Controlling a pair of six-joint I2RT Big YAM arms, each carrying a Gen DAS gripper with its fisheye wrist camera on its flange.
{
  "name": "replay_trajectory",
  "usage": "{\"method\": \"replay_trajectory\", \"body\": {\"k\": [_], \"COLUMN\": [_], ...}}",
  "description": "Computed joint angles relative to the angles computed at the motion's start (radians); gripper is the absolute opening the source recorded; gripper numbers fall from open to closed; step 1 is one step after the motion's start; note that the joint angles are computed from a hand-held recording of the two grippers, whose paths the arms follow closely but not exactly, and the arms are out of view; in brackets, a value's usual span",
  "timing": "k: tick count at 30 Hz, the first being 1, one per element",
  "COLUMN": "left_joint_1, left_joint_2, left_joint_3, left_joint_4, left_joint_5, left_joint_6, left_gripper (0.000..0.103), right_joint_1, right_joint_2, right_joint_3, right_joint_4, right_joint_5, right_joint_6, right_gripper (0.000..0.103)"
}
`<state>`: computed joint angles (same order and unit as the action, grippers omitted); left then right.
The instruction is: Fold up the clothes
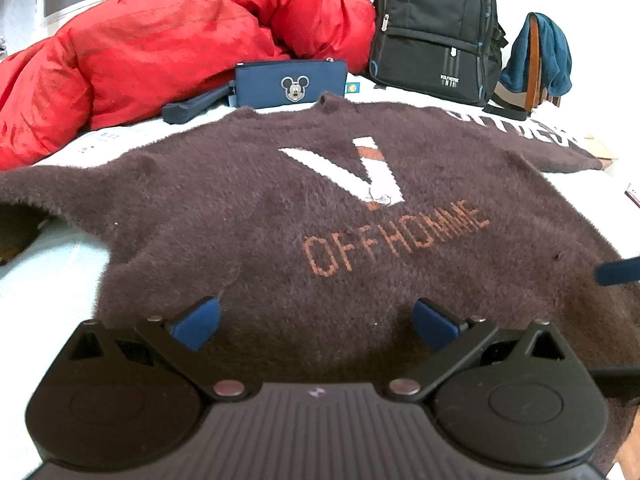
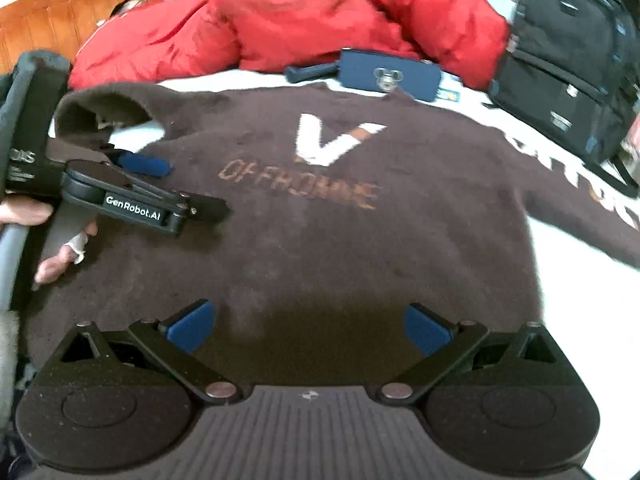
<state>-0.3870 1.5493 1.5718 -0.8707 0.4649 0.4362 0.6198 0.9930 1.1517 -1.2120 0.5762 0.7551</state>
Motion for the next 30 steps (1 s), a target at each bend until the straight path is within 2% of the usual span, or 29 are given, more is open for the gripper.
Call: {"method": "replay_trajectory", "body": {"k": [2, 5, 8, 11, 14, 17, 19, 22, 27, 30], "left_joint_1": [0.003, 0.008, 0.012, 0.011, 0.011, 0.017, 0.021, 0.034, 0.070, 0.079], "left_joint_2": [0.000, 0.004, 0.011, 0.001, -0.013, -0.013, -0.010, -0.011, -0.003, -0.052], "left_joint_3": [0.002, 0.010, 0.021, 0.011, -0.001, 0.006, 0.018, 0.028, 0.020, -0.062], "left_joint_4": [-0.001, -0.009, -0.028, -0.022, -0.006, -0.015, -0.039, -0.073, -0.146, -0.080], "left_joint_5": [0.007, 0.023, 0.047, 0.053, 0.062, 0.092, 0.104, 0.127, 0.163, 0.159], "left_joint_6": [-0.004, -0.012, -0.016, -0.014, -0.012, -0.017, -0.013, 0.005, -0.009, 0.054], "left_gripper": [0.102, 0.102, 0.102, 0.102, 0.102, 0.102, 0.102, 0.102, 0.102, 0.102], "right_joint_1": [-0.002, 0.053, 0.119, 0.138, 0.113, 0.029, -0.060, -0.213, -0.438, -0.506], "right_joint_2": [0.033, 0.017, -0.015, -0.031, -0.052, -0.032, -0.006, 0.031, 0.145, 0.224], "right_joint_3": [0.005, -0.027, -0.033, -0.013, 0.009, 0.061, 0.108, 0.159, 0.220, 0.244], "right_joint_4": [-0.004, -0.030, -0.090, -0.132, -0.108, -0.090, -0.065, 0.039, 0.188, 0.246], "right_joint_5": [-0.014, -0.004, -0.025, -0.038, 0.025, 0.097, 0.120, 0.079, -0.148, -0.276], "right_joint_6": [-0.030, -0.002, 0.013, 0.046, 0.050, -0.014, -0.086, -0.210, -0.393, -0.439], "right_gripper": [0.103, 0.103, 0.103, 0.103, 0.103, 0.103, 0.103, 0.103, 0.103, 0.103]}}
